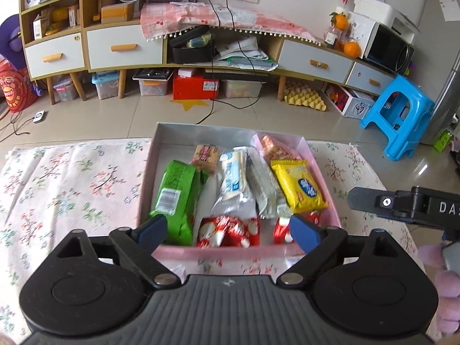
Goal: Organize snacks
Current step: 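Move both open tools back over the remaining snacks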
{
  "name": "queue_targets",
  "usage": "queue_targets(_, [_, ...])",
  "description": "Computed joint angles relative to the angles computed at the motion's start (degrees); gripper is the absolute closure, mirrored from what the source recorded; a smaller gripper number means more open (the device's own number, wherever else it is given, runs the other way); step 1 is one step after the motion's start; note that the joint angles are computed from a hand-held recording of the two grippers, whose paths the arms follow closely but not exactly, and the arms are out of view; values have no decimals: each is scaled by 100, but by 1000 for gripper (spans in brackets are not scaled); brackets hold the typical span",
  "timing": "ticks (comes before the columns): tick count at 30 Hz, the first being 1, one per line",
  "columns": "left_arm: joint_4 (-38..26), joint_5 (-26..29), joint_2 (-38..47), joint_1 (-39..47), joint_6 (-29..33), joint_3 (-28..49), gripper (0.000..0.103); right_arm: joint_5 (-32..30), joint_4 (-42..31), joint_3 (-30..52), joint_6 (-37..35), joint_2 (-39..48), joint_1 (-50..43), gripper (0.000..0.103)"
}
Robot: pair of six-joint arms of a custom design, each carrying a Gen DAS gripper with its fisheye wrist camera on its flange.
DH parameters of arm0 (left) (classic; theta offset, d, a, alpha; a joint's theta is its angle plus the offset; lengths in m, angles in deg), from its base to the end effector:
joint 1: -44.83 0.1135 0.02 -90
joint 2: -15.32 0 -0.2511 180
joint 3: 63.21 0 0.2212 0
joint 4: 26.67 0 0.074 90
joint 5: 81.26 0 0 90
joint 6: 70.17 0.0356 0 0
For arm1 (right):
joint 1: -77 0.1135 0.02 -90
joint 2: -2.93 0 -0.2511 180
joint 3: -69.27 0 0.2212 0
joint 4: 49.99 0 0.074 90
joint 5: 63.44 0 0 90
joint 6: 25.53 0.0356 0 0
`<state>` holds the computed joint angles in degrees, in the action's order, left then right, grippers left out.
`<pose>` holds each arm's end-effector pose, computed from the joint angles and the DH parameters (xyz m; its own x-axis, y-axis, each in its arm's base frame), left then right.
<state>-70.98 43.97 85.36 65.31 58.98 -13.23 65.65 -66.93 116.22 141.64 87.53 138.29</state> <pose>0.1820 0.0461 0.1807 -0.6879 0.2936 -0.6638 0.4929 0.8603 -0.1302 0.1304 0.1913 0.1455 -0.5796 0.5172 -0.6297 0.2696 0.8509 0.4508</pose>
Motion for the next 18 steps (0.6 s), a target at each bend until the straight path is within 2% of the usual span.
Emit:
queue_targets(6, [-519,78,-304,571,661,-36,1,259,-813,316,528,35,549,16])
queue_targets(8, [-655,118,-419,775,900,-86,1,332,-1047,453,717,133,726,11])
queue_targets(18, [-1198,328,-772,1851,2183,-364,0,514,-2462,1377,1405,801,1468,10])
